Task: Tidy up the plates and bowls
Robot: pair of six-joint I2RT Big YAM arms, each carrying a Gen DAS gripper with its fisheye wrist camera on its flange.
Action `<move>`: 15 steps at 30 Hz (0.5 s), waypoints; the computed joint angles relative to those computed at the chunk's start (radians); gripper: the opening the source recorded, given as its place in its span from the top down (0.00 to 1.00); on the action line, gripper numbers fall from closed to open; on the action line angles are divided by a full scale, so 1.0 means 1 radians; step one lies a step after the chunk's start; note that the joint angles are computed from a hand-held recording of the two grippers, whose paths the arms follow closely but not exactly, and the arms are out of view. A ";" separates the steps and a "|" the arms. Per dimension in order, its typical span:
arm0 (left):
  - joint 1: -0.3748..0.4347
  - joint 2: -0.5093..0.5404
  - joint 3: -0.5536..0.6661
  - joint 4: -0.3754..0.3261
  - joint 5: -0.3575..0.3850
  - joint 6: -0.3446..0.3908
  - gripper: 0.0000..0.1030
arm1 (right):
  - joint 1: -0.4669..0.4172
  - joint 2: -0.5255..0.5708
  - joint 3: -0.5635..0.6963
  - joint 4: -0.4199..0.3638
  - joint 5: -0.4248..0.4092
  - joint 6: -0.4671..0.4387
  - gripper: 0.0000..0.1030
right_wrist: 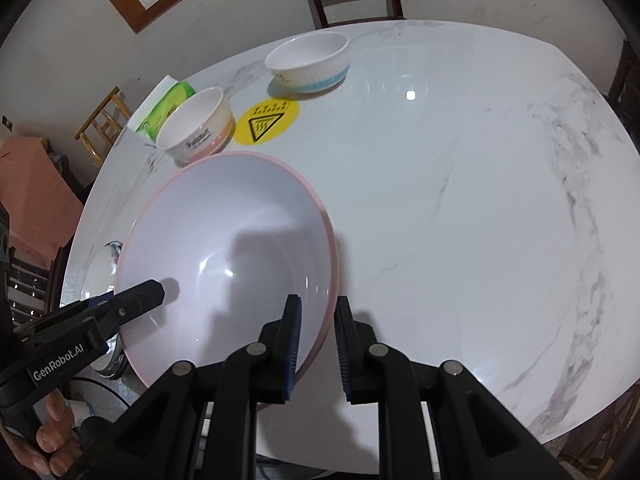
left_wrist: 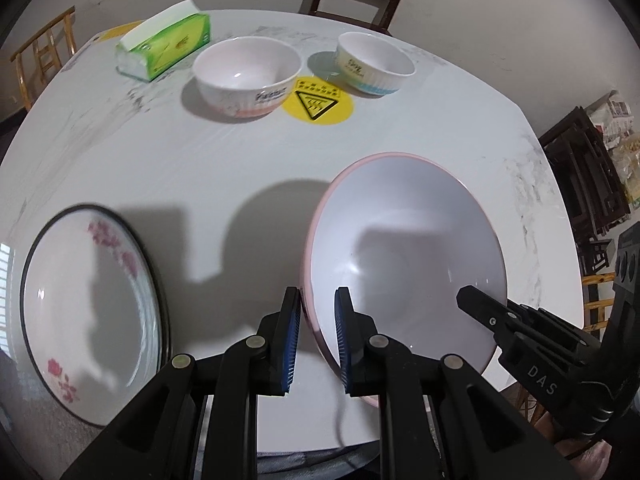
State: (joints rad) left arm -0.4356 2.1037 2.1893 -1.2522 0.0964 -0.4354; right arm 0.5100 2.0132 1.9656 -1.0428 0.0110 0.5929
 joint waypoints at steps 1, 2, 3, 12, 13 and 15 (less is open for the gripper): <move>0.002 -0.010 -0.018 0.007 0.000 0.001 0.86 | 0.004 0.001 0.000 -0.001 -0.001 0.000 0.83; 0.003 -0.020 -0.034 0.013 0.001 0.000 0.86 | 0.009 0.001 -0.001 -0.002 0.000 -0.002 0.83; 0.005 -0.027 -0.048 0.019 0.001 -0.003 0.86 | 0.013 0.001 -0.003 -0.001 0.000 -0.001 0.83; 0.013 -0.068 -0.125 0.046 -0.021 -0.001 0.86 | 0.036 0.012 0.001 -0.015 -0.014 -0.005 0.83; 0.013 -0.071 -0.131 0.048 -0.019 0.001 0.86 | 0.037 0.012 0.000 -0.016 -0.014 -0.005 0.83; 0.015 -0.078 -0.146 0.051 -0.011 -0.006 0.86 | 0.038 0.018 0.011 -0.022 -0.017 -0.006 0.82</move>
State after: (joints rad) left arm -0.4202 2.0261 2.0437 -1.2016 0.0853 -0.4414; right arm 0.5482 2.0316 1.9770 -1.0652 -0.0058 0.5873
